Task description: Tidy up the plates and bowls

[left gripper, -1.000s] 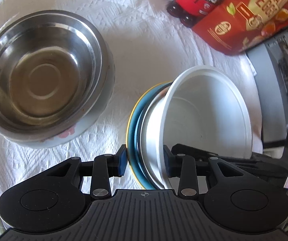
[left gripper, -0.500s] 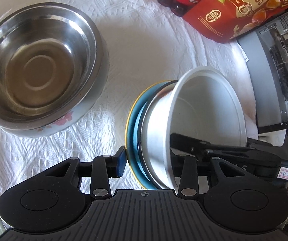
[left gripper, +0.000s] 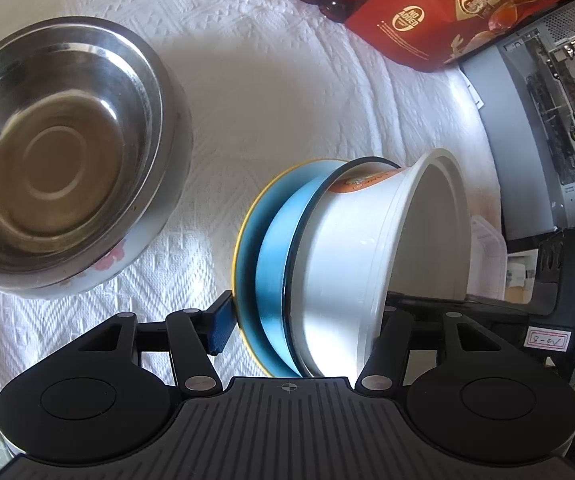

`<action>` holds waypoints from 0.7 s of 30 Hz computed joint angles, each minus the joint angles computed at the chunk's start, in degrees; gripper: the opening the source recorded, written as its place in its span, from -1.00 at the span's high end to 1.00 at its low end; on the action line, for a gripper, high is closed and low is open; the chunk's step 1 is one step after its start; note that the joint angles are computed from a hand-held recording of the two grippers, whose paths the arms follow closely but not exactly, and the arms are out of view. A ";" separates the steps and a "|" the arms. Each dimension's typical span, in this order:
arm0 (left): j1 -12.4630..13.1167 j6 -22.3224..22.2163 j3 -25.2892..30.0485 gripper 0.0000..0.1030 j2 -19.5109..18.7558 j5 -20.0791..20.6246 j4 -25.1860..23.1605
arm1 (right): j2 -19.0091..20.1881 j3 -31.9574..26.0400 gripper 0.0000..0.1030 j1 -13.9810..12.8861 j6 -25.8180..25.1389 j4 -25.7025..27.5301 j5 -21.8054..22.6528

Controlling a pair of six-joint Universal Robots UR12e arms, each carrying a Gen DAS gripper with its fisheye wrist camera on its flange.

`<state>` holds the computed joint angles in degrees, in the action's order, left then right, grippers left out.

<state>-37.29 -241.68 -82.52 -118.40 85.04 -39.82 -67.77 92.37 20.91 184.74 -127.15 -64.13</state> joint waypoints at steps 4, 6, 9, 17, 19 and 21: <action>-0.14 -0.29 -0.34 -0.20 0.14 0.55 0.61 | -0.04 -0.27 -1.00 0.08 0.21 1.16 -0.08; -0.19 -0.70 -0.61 -0.20 0.23 0.81 1.13 | 0.01 -0.66 -1.00 -0.21 -2.01 2.50 0.08; -0.24 -2.22 -1.49 -0.15 0.41 1.24 2.91 | -0.20 0.17 -0.93 -0.02 -3.62 -0.64 -0.11; -0.73 -3.80 -1.65 -0.12 0.37 3.32 3.25 | -0.53 0.35 -0.42 0.12 -7.87 -2.63 2.43; -0.72 -4.38 -1.94 -0.12 0.48 3.49 3.71 | -0.43 -0.16 -0.40 0.25 -7.81 -1.74 1.75; -0.56 -5.15 -2.35 -0.12 0.70 3.47 4.20 | -0.32 -0.41 -0.40 0.27 -7.51 -1.36 1.92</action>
